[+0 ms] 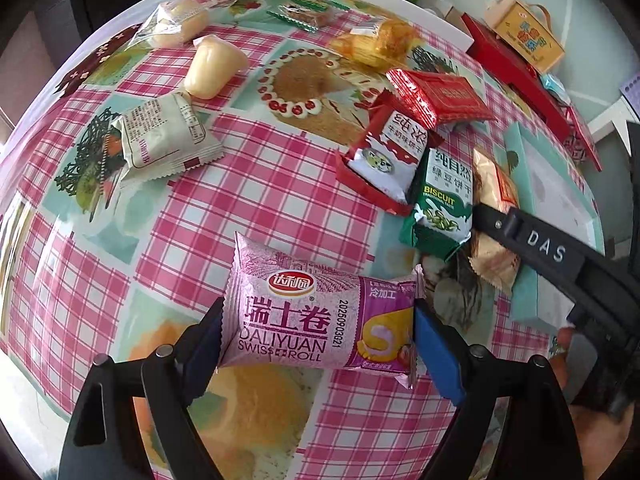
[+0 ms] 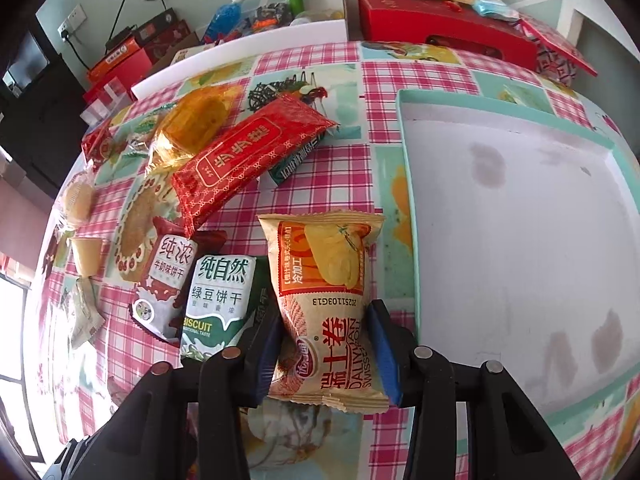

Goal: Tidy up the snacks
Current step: 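Grasp the pink Swiss roll pack with left tool while right tool grasps the orange Swiss roll bag, then carry the pink pack with left tool while right tool carries the orange bag to the tray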

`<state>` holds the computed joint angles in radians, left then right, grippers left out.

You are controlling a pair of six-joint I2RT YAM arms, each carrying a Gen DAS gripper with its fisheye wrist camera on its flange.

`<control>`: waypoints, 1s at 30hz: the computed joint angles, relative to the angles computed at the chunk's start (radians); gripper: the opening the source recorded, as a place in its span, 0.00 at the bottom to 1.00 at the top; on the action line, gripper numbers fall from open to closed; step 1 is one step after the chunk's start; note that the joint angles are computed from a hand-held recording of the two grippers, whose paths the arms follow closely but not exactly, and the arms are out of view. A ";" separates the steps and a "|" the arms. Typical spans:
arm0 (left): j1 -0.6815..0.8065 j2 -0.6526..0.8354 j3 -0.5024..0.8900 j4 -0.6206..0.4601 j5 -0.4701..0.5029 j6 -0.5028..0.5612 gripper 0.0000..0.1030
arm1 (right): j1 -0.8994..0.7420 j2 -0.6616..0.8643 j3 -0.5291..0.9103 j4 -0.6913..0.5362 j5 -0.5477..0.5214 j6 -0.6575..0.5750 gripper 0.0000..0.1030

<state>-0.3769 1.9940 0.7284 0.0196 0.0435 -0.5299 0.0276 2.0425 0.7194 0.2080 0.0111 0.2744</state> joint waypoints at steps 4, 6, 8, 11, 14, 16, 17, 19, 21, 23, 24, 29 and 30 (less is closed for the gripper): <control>0.025 -0.012 -0.047 0.063 0.015 -0.007 0.84 | -0.020 -0.040 -0.082 0.112 -0.055 0.019 0.41; 0.037 -0.027 -0.064 0.075 0.021 -0.006 0.83 | -0.029 -0.063 -0.107 0.141 -0.072 0.022 0.41; 0.060 -0.046 -0.078 0.073 0.023 0.013 0.82 | -0.039 -0.092 -0.122 0.155 -0.089 0.023 0.41; 0.069 -0.084 -0.093 0.063 0.011 0.029 0.82 | -0.060 -0.156 -0.145 0.169 -0.118 0.015 0.39; 0.051 -0.106 -0.087 0.051 -0.021 0.033 0.82 | -0.077 -0.200 -0.161 0.174 -0.135 0.000 0.39; 0.036 -0.107 -0.082 0.036 -0.047 0.021 0.82 | -0.090 -0.199 -0.144 0.151 -0.140 -0.017 0.39; 0.040 -0.105 -0.078 0.029 -0.046 0.018 0.81 | -0.099 -0.191 -0.140 0.149 -0.155 -0.017 0.39; 0.044 -0.097 -0.065 0.016 -0.045 0.006 0.81 | -0.109 -0.173 -0.125 0.129 -0.178 -0.025 0.39; 0.049 -0.104 -0.056 -0.002 -0.056 0.002 0.81 | -0.109 -0.153 -0.116 0.125 -0.186 -0.039 0.39; 0.052 -0.102 -0.028 -0.023 -0.066 -0.005 0.81 | -0.099 -0.138 -0.108 0.121 -0.176 -0.035 0.40; 0.055 -0.112 -0.020 -0.036 -0.070 -0.005 0.81 | -0.095 -0.128 -0.097 0.109 -0.172 -0.042 0.40; 0.061 -0.117 0.053 -0.088 -0.088 -0.023 0.81 | -0.063 -0.086 -0.068 0.087 -0.116 -0.055 0.57; 0.063 -0.116 0.065 -0.096 -0.087 -0.024 0.81 | -0.056 -0.074 -0.057 0.078 -0.113 -0.060 0.57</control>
